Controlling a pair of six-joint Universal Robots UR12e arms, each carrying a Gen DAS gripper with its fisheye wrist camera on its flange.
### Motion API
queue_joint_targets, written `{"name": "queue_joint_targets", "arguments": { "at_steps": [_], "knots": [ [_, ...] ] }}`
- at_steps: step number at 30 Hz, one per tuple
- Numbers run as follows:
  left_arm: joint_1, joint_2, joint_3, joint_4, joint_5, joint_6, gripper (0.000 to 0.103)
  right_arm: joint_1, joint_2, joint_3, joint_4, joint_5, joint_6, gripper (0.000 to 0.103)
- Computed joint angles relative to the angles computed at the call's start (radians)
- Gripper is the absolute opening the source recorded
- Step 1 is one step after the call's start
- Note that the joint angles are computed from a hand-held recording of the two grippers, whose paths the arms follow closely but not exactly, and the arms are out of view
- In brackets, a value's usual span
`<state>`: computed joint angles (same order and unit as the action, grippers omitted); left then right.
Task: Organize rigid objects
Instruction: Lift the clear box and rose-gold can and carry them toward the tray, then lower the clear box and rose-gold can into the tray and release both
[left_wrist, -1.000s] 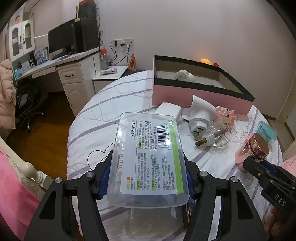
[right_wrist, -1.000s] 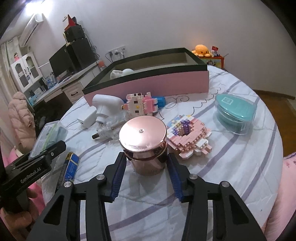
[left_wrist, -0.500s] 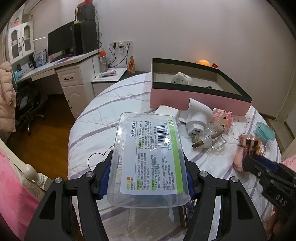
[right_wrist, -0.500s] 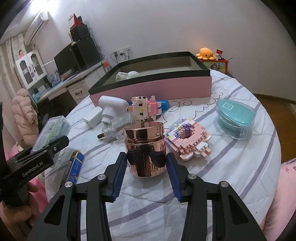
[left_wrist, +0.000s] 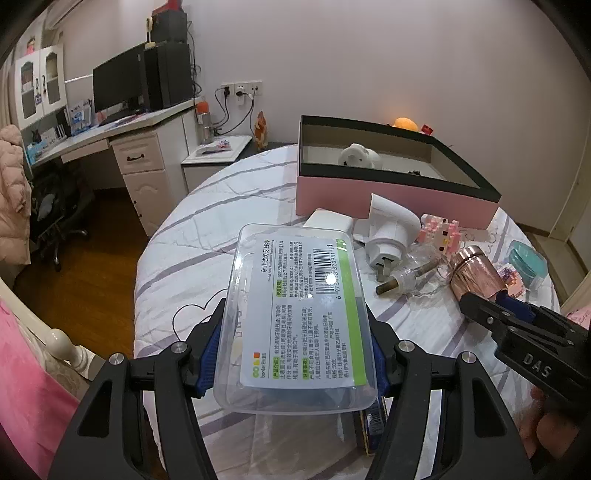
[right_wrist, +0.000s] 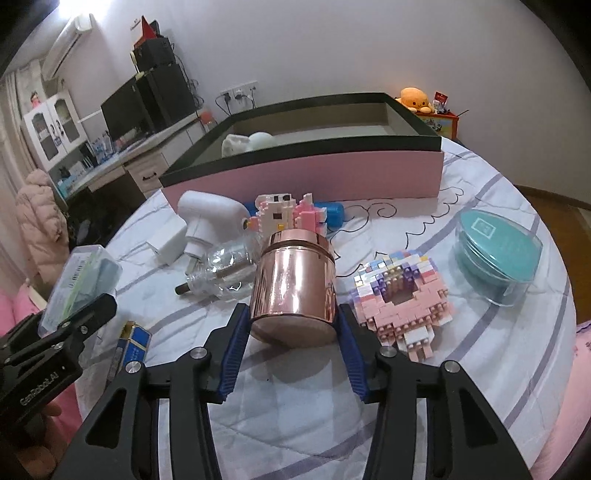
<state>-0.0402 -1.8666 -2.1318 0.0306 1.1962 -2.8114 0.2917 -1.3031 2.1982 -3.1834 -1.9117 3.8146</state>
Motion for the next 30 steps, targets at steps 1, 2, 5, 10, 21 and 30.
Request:
{"name": "queue_joint_targets", "arguments": {
  "at_steps": [1, 2, 5, 10, 21, 30],
  "knots": [
    [0.0, 0.001, -0.001, 0.002, -0.001, 0.0, 0.064, 0.002, -0.003, 0.004, -0.009, 0.0, 0.001, 0.048],
    [0.0, 0.002, -0.001, 0.004, -0.001, 0.0, 0.064, 0.005, -0.006, 0.007, -0.017, -0.006, 0.001, 0.048],
    [-0.001, 0.006, 0.0, 0.008, -0.005, 0.002, 0.064, 0.013, -0.019, 0.018, -0.039, -0.019, -0.002, 0.048],
    [-0.003, 0.01, 0.003, 0.013, -0.013, 0.001, 0.064, 0.013, -0.038, 0.026, -0.056, -0.024, -0.023, 0.048],
    [-0.014, 0.024, 0.031, 0.034, -0.042, -0.009, 0.064, 0.012, -0.074, 0.02, -0.092, -0.048, -0.071, 0.048],
    [-0.065, -0.008, 0.158, 0.018, -0.058, -0.056, 0.064, -0.046, -0.105, -0.054, -0.078, -0.059, -0.211, 0.048]
  ]
}}
